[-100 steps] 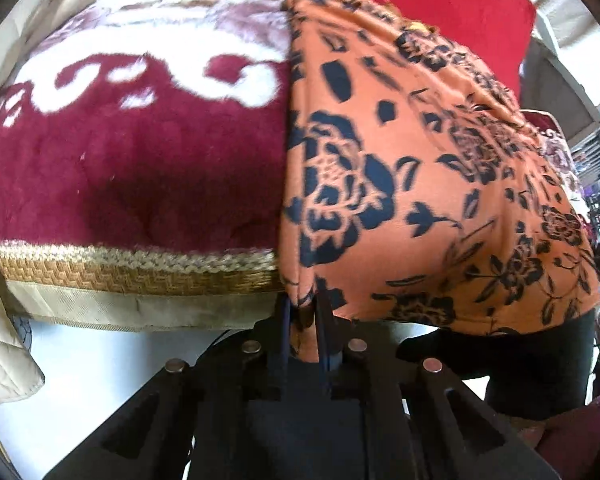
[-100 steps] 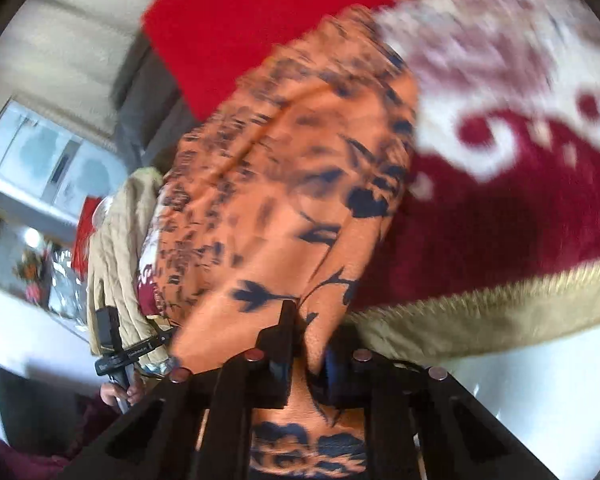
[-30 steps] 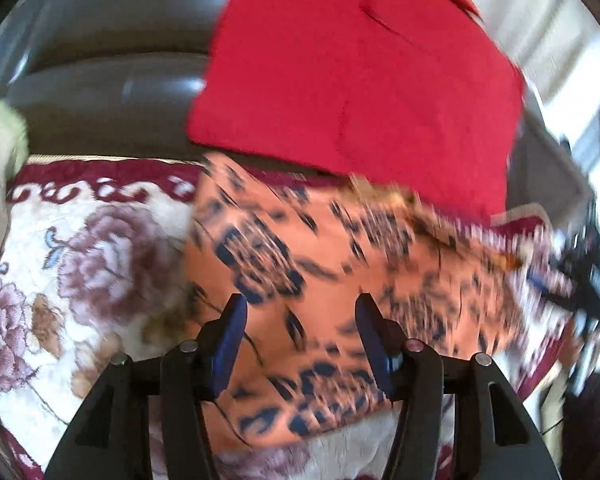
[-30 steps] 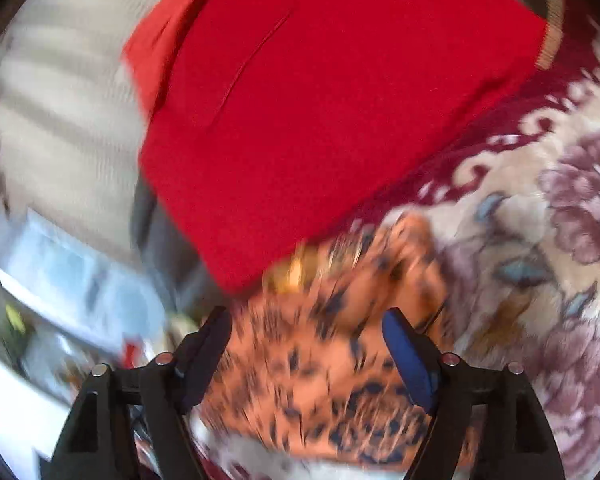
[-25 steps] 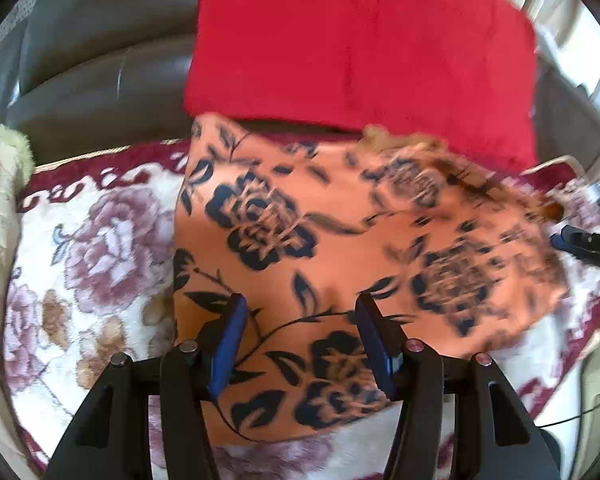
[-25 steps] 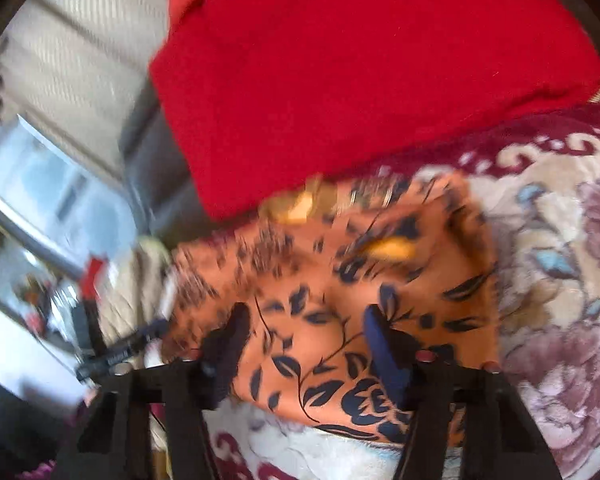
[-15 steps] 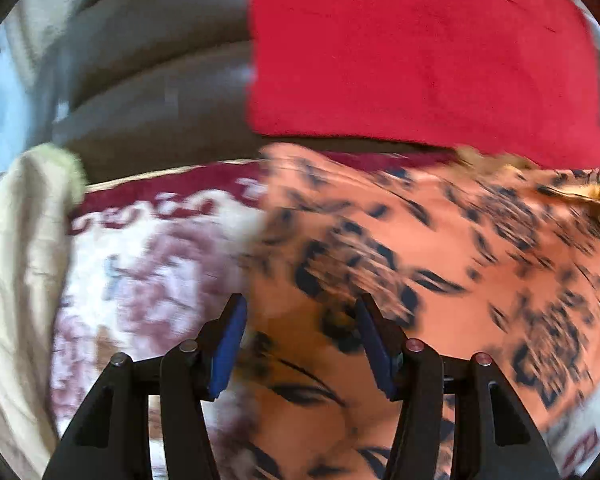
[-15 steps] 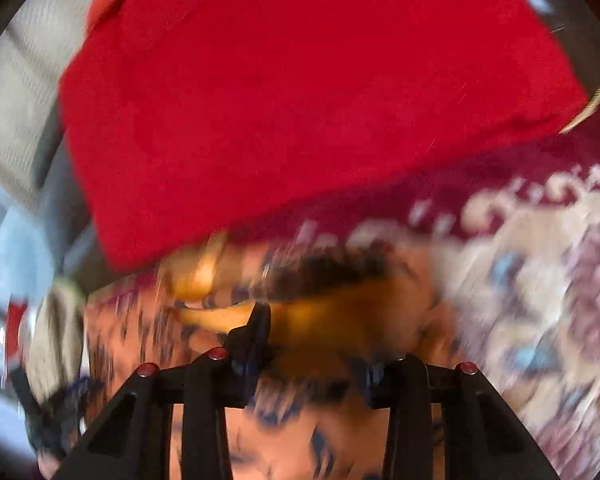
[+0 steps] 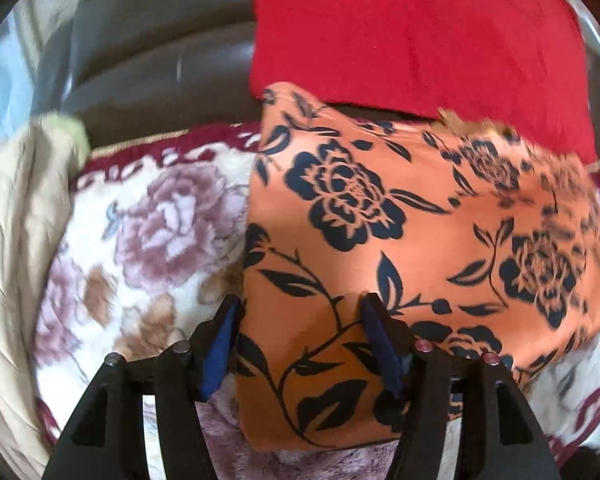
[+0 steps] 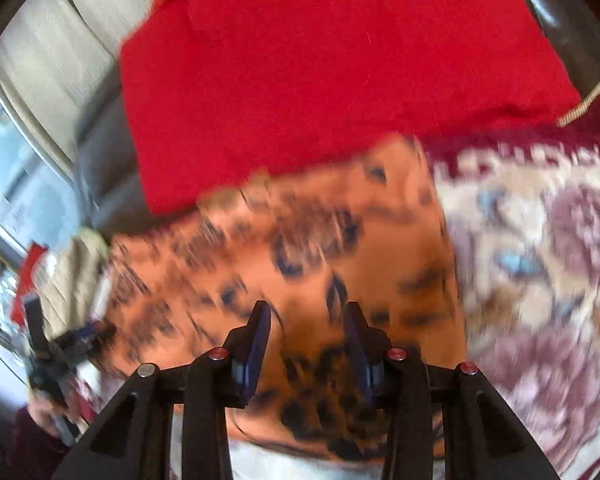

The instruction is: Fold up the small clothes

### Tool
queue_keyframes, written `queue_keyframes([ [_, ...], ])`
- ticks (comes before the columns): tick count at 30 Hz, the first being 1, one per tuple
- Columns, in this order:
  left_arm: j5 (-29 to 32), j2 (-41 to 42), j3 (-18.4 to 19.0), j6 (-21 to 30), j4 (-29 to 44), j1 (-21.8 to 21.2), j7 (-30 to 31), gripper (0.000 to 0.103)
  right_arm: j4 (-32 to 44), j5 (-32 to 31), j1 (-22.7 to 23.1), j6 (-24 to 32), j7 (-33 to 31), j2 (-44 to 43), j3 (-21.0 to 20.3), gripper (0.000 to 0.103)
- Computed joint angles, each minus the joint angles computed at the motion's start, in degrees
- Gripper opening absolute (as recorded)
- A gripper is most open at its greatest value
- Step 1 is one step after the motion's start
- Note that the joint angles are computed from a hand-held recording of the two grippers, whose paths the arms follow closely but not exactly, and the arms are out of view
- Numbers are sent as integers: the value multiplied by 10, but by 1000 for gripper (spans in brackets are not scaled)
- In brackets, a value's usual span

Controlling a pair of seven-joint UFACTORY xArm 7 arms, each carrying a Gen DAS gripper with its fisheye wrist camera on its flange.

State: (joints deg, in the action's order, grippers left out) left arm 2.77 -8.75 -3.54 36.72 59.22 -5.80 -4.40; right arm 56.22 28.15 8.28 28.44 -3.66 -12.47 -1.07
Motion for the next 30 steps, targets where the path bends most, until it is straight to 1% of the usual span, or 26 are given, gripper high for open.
queue_keyframes([
  [1, -9, 1, 2, 12, 7, 0, -1, 66, -1, -24, 7, 7, 19, 2, -6, 42],
  [2, -20, -4, 4, 17, 10, -1, 1, 66, -14, -31, -8, -10, 23, -7, 12, 42],
  [3, -28, -11, 6, 9, 4, -2, 9, 66, -13, -44, -10, -4, 37, -12, 15, 42],
  [4, -35, -23, 7, -2, -5, -4, 19, 66, -9, -42, -8, 9, 44, -17, 12, 42],
  [5, -39, -32, 8, -8, -11, -6, 27, 66, -11, -25, -1, 13, 39, -25, 6, 43],
  [6, -45, -41, 8, -11, -16, -8, 33, 66, -18, 6, 12, 10, 21, -40, -4, 43],
  [9, -66, -51, 6, -29, -25, -16, 39, 66, -9, 26, 30, -6, 4, -46, -5, 43],
  [11, -47, -35, -8, -22, -13, -11, 6, 66, 18, 30, 38, -9, 8, -21, 0, 43],
  [12, -40, -28, -11, -19, -10, -10, -6, 66, 41, 31, 42, -14, 14, 5, 7, 43],
  [13, -21, -17, -17, -16, -5, -7, -26, 66, 61, 27, 44, -16, 20, 24, 14, 43],
  [14, 17, -3, -27, -8, 1, -2, -54, 67, 79, 18, 42, -12, 30, 42, 21, 43],
  [15, 54, 8, -33, 5, 8, 1, -78, 71, 99, 3, 39, 0, 48, 65, 29, 44],
  [16, 81, 18, -36, 9, 11, 0, -94, 73, 123, -24, 34, 28, 73, 91, 36, 46],
  [17, 86, 17, -33, 3, 9, -3, -101, 72, 145, -64, 30, 59, 105, 120, 42, 46],
  [18, 83, 15, -30, 10, 13, -7, -100, 72, 153, -83, 26, 66, 114, 131, 47, 46],
  [19, 71, 10, -25, 17, 15, -11, -90, 72, 145, -88, 25, 50, 112, 125, 51, 46],
  [20, 58, 3, -21, 15, 11, -15, -78, 72, 146, -87, 23, 58, 112, 121, 53, 46],
  [21, 52, -5, -18, 12, 5, -16, -71, 72, 144, -73, 19, 71, 106, 113, 53, 46],
  [23, 36, -32, -11, 5, -16, -18, -55, 72, 116, -20, 15, 69, 73, 81, 47, 46],
  [25, 18, -66, -4, -14, -48, -18, -36, 72, 83, -3, 14, 60, 55, 44, 40, 46],
  [28, 40, -90, -14, -29, -78, 1, -55, 72, 24, 20, 15, 45, 41, -15, 22, 46],
  [29, 44, -85, -16, -25, -79, 5, -62, 74, 14, 25, 17, 42, 38, -25, 16, 47],
  [30, 43, -76, -17, -16, -74, 8, -67, 78, 2, 26, 16, 42, 39, -32, 11, 47],
])
